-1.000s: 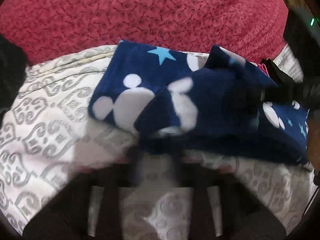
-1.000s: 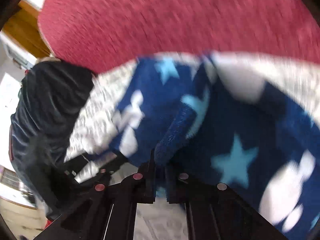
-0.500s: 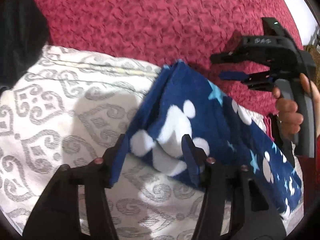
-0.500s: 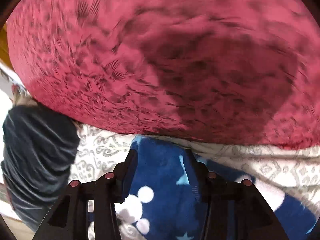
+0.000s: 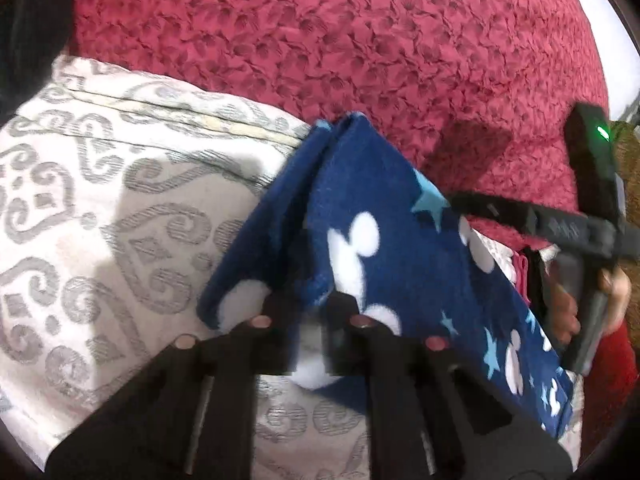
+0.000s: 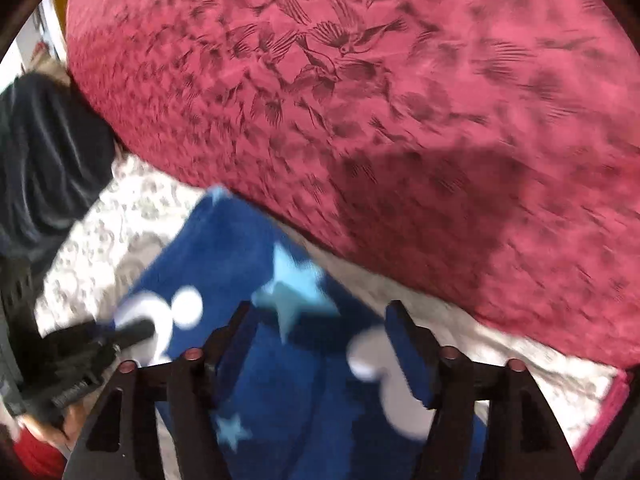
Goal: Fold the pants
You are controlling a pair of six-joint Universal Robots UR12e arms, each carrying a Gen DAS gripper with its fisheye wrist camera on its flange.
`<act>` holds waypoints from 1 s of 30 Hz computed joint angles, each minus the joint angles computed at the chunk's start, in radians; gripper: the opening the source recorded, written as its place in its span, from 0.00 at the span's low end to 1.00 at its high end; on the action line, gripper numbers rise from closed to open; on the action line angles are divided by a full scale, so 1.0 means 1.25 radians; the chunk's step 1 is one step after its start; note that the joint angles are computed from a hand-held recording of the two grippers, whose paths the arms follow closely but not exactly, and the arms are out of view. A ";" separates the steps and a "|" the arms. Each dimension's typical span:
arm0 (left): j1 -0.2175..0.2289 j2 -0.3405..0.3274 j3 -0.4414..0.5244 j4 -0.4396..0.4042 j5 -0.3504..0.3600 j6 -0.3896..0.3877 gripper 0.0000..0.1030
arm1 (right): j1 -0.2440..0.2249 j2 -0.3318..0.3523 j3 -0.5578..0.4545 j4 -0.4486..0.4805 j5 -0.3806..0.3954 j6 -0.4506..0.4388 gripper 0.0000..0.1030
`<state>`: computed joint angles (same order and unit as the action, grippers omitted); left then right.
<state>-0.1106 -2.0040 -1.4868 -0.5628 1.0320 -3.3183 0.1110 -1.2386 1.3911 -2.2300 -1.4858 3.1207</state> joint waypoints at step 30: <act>0.047 0.070 -0.055 -0.081 0.018 -0.052 0.64 | 0.022 -0.056 0.063 -0.036 -0.072 -0.003 0.62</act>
<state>-0.0519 -1.9165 -1.5553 -0.6646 1.0547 -3.3838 0.1383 -1.3080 1.4693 -2.2748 -1.5753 3.1167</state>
